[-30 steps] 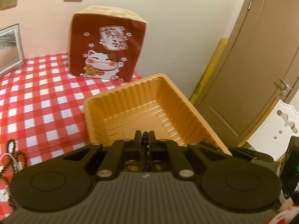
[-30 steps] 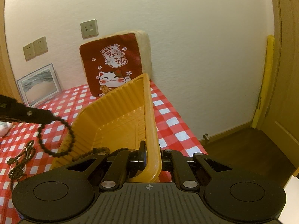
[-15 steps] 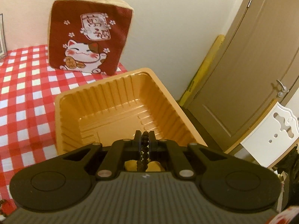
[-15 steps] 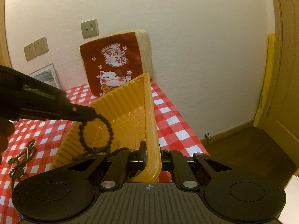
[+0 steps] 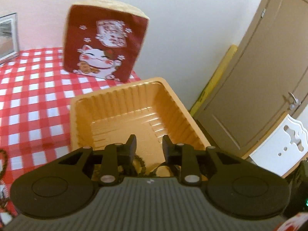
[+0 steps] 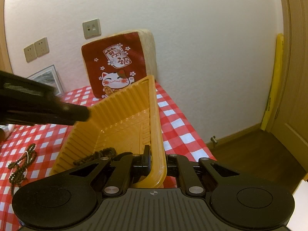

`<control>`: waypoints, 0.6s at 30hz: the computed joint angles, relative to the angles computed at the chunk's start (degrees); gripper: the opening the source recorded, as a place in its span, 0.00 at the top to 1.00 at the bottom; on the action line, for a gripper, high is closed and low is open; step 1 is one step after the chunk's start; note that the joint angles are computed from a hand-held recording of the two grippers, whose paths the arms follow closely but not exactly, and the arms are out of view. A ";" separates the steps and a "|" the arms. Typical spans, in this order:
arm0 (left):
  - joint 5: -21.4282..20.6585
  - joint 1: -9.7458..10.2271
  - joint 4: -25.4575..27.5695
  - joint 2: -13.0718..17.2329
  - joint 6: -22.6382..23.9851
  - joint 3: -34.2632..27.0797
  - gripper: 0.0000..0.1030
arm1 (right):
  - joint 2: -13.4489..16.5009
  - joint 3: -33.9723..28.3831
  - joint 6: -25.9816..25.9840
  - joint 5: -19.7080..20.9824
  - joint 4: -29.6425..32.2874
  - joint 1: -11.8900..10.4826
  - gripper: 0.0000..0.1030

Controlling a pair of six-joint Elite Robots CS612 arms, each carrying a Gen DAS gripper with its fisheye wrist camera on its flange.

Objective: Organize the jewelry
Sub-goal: 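Return the left tool to the pile and pinch another dark bead strand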

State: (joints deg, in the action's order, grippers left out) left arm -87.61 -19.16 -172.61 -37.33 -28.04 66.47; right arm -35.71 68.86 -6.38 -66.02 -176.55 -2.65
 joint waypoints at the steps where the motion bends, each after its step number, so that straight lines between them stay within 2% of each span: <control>1: 0.51 0.09 -0.58 -0.60 -0.74 1.11 0.75 | 0.02 -0.04 0.05 0.01 0.04 0.00 0.94; 7: 4.55 0.48 -2.38 -4.73 -4.65 9.10 0.74 | 0.10 -0.16 0.07 -0.26 0.14 0.03 0.94; 18: 14.00 1.00 2.47 -11.52 -13.72 21.85 0.74 | 0.13 -0.21 -0.08 -0.75 0.12 0.13 0.94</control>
